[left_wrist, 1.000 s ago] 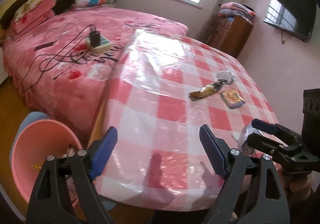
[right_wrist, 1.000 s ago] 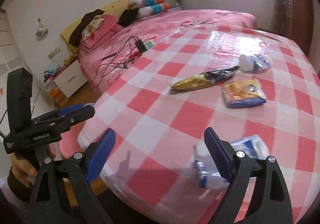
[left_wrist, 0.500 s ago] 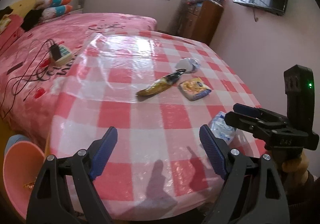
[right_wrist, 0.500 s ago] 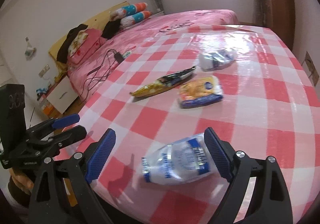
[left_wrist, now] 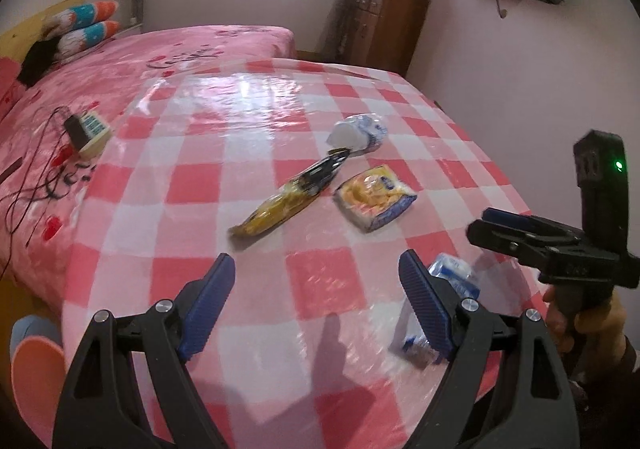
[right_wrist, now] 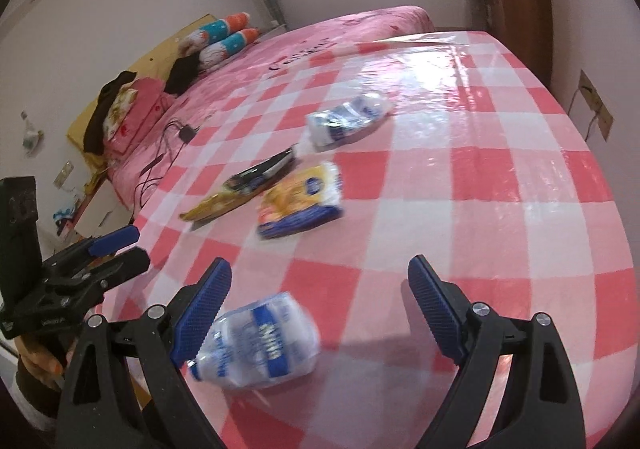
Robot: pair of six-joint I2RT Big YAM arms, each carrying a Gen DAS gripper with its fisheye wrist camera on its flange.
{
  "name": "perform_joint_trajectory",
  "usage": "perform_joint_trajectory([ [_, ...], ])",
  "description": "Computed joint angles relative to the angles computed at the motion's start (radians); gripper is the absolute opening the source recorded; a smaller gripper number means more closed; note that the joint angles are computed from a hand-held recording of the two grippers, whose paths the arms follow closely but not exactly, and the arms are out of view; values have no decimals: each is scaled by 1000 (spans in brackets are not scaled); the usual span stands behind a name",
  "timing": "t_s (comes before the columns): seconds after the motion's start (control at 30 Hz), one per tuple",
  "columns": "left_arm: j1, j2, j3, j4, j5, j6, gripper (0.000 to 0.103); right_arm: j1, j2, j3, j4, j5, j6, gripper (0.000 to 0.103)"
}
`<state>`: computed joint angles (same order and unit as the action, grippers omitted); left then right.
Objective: Collect trash
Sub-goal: 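Move both tools back to the remaining items on the table, then grasp the orange bread packet with the left tool while the right tool grasps the white yogurt bottle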
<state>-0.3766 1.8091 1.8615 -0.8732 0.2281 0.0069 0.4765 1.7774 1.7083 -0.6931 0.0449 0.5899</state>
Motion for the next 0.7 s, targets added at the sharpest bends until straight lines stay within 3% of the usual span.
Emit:
perform_joint_trajectory([
  [0.17, -30, 71, 92, -45, 36, 76, 84, -46, 28, 45, -27, -41, 5, 89],
  [0.4, -60, 241, 331, -189, 91, 202, 84, -109, 78, 114, -27, -136, 46, 89],
  [0.63, -63, 423, 625, -343, 118, 227, 84, -153, 141, 183, -5, -260, 118, 89],
  [0.7, -63, 476, 715, -392, 135, 237, 84, -159, 166, 217, -7, -281, 118, 83],
])
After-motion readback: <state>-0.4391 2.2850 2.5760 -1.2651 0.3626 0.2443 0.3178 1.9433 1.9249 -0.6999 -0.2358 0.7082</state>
